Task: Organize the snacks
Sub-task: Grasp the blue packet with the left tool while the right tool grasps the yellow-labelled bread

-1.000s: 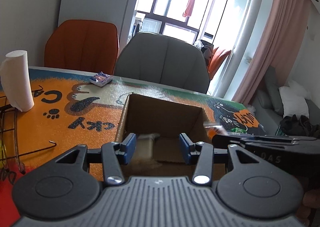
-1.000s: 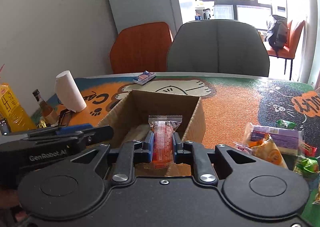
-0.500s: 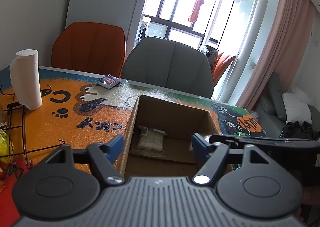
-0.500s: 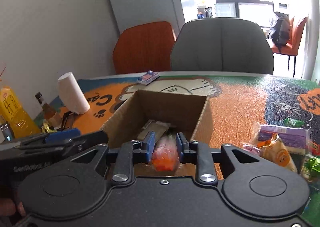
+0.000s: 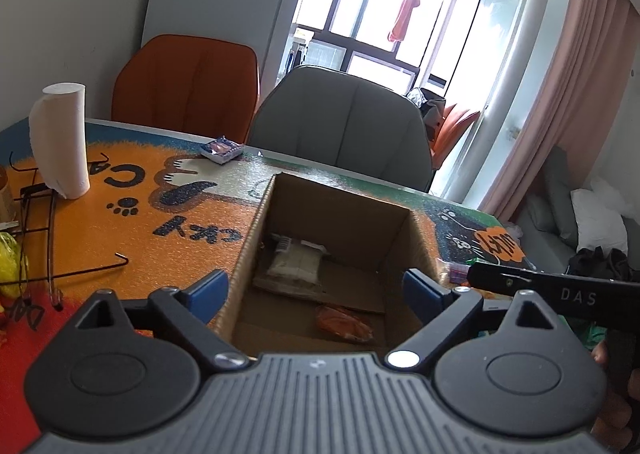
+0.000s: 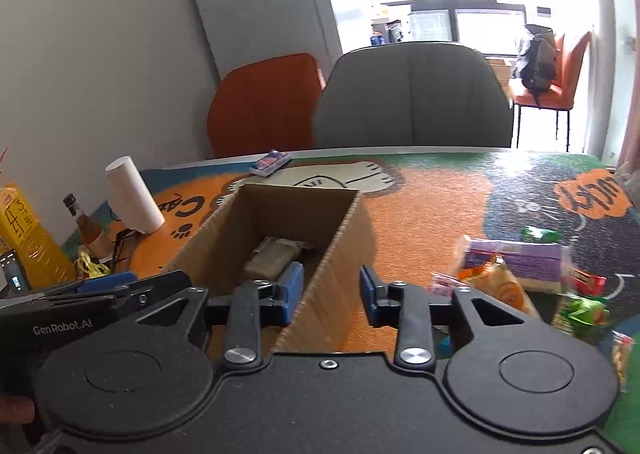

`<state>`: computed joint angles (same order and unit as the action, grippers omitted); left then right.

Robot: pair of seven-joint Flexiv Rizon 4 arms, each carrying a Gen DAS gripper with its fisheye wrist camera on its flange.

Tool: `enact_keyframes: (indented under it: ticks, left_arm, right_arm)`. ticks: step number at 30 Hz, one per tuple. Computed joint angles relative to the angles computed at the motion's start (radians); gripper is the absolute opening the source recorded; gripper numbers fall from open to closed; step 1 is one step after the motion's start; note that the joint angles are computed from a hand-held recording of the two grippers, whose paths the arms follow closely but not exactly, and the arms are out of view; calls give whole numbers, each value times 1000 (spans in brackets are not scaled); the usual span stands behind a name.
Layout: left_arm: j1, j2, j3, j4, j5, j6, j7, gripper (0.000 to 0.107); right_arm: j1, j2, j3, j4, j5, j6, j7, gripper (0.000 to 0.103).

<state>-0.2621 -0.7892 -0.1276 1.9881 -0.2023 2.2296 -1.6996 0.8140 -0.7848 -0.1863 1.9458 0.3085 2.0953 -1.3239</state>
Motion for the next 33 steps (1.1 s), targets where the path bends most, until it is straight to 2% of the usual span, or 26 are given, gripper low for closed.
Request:
enact_keyframes:
  ticks: [5, 7, 11, 16, 18, 21, 26, 33]
  left_arm:
    - [-27, -3, 1, -9, -15, 8, 2, 99]
    - [-36, -5, -2, -14, -17, 8, 4, 103]
    - [-58, -10, -1, -28, -29, 1, 15, 103]
    - [-82, -20, -2, -46, -44, -6, 23, 103]
    - [-91, -24, -5, -53, -41, 2, 27, 103]
    - [-113, -31, -2, -71, -45, 6, 45, 103]
    - [-127, -45, -23, -108, -31, -10, 64, 103]
    - [-166, -83, -33, -175, -30, -14, 83, 103]
  right_arm:
    - [8, 21, -15, 43, 41, 23, -8, 43]
    - [10, 27, -18, 57, 55, 32, -14, 48]
    - [3, 38, -14, 81, 80, 54, -28, 58]
    - [-44, 58, 21, 119, 86, 84, -35, 71]
    - [-70, 64, 42, 135, 89, 115, -33, 80]
    - [-86, 67, 52, 152, 114, 158, -46, 86]
    - [-109, 77, 57, 174, 166, 187, -69, 87]
    - [-188, 61, 96, 193, 150, 213, -63, 85]
